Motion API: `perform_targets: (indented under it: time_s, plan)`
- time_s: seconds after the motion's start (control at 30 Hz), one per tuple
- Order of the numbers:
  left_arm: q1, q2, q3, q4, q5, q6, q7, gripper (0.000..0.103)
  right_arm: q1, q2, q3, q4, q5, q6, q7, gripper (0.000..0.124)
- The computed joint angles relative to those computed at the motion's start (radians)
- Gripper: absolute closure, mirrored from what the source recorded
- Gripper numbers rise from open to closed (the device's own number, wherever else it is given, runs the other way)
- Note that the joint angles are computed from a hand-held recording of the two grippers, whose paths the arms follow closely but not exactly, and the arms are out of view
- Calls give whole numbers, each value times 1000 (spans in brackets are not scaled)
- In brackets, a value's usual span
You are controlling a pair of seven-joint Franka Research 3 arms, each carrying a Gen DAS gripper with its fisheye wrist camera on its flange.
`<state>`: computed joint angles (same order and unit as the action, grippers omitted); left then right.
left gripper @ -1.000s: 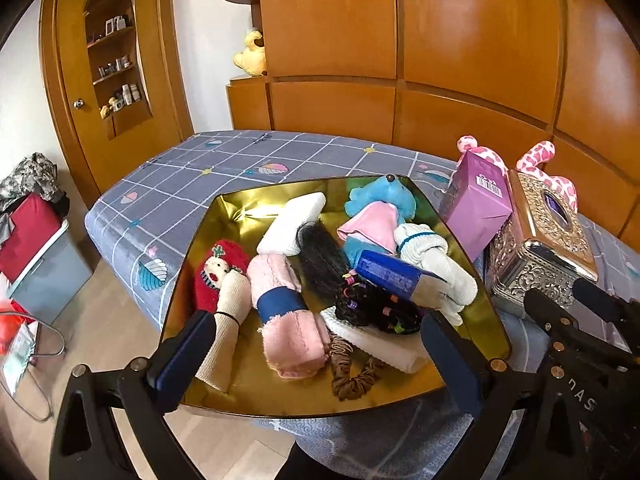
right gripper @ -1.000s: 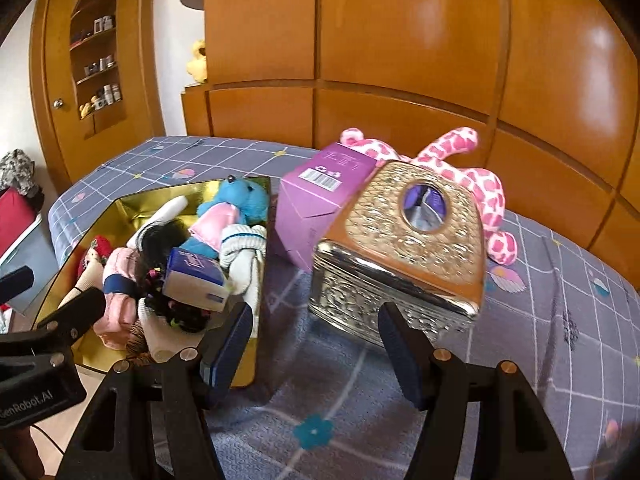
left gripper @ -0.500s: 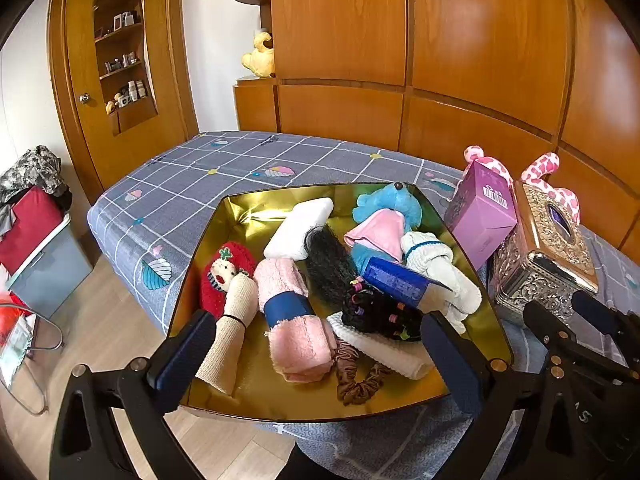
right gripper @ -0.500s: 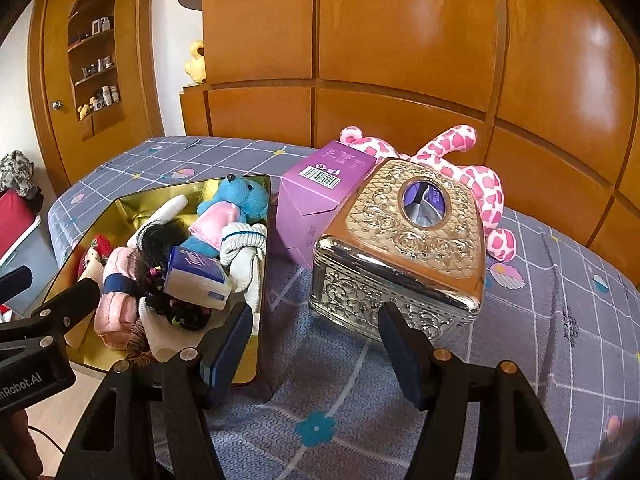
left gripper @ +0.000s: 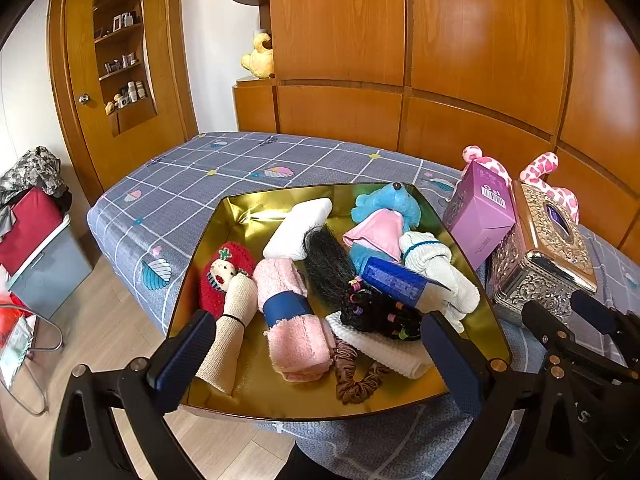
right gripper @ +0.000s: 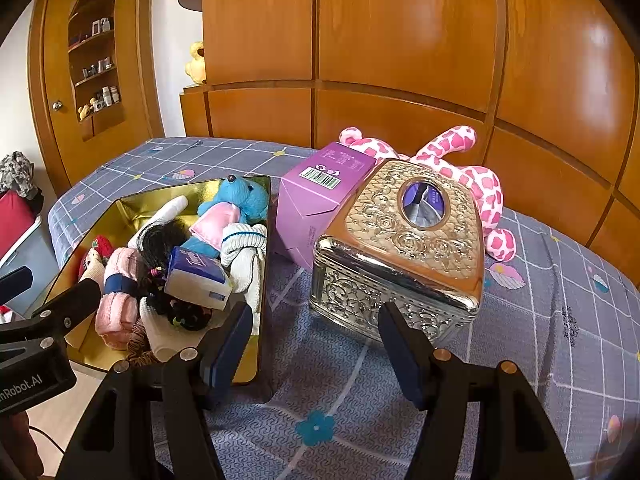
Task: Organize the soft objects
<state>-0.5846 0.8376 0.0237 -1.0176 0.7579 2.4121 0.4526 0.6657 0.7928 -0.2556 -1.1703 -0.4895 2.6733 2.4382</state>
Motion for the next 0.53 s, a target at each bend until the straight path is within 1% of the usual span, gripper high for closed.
perform_targets:
  time_s: [0.27,0.4,0.53]
  plan:
    - [-4,-2,1,-2,1,-4,0,0,1,-1,-2,-3,1,-1,4,58]
    - [-17,-12,20,-19,32,2,-37,1,1,0,-1,-2,1,-3,4,58]
    - [-7,-17,9,-29,37,18,-39,1,2,0,-3,-3,-1,-4,10,58]
